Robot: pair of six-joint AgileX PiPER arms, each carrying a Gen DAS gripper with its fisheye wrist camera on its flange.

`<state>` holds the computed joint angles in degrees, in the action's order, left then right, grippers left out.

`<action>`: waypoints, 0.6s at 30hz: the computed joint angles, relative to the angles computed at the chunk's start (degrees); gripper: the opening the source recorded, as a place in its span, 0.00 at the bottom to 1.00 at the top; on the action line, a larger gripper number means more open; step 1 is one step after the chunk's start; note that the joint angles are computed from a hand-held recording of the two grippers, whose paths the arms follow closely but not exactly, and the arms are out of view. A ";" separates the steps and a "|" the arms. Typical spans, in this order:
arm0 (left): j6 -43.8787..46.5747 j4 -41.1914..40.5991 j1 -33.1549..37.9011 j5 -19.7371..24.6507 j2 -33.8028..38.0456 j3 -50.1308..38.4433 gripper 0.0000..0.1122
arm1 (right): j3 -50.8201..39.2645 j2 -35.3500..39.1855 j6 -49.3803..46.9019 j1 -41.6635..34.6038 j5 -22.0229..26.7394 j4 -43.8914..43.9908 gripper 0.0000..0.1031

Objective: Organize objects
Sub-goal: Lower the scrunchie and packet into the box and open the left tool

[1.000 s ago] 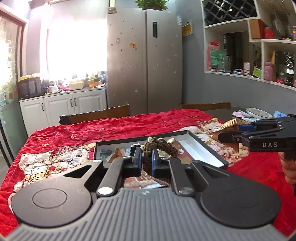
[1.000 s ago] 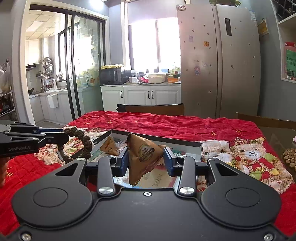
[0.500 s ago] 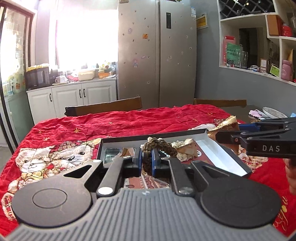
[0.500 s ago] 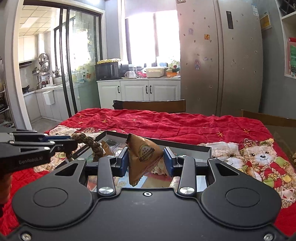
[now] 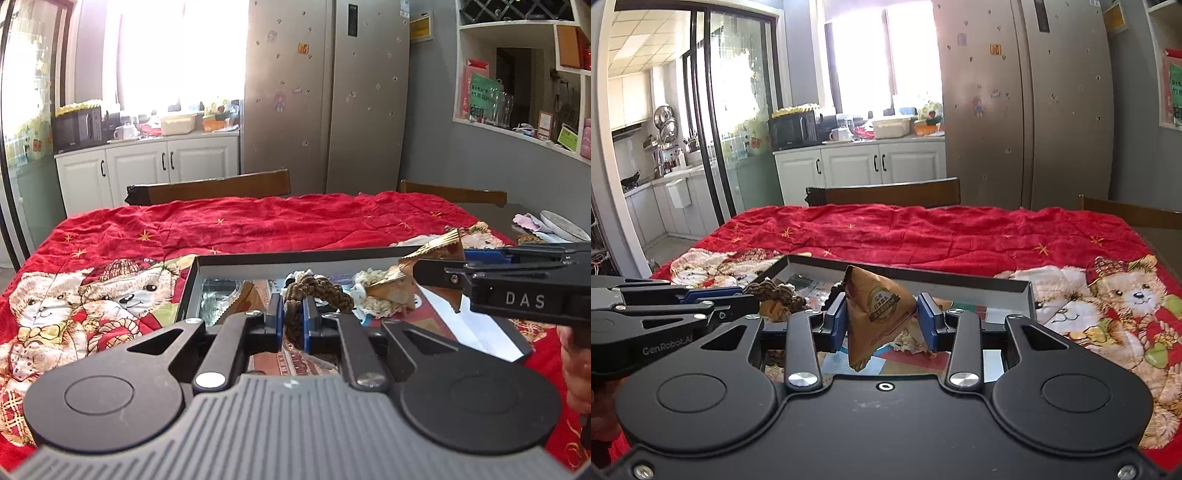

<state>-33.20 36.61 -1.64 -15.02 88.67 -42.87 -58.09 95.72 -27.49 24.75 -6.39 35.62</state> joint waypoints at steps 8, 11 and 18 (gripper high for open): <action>4.97 -5.22 -0.28 0.10 3.90 -1.88 0.11 | -2.53 4.75 -1.91 0.11 -0.37 2.31 0.37; 6.09 -6.49 -0.48 0.22 5.08 -2.55 0.11 | -3.20 6.13 -1.16 0.19 -0.41 1.70 0.37; 7.13 -7.69 -0.64 0.79 7.72 -4.10 0.11 | -4.93 9.33 -4.70 0.57 -0.13 4.53 0.37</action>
<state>-26.06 28.92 -2.28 -14.23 96.39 -46.96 -63.02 105.06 -32.19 25.32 -6.52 40.15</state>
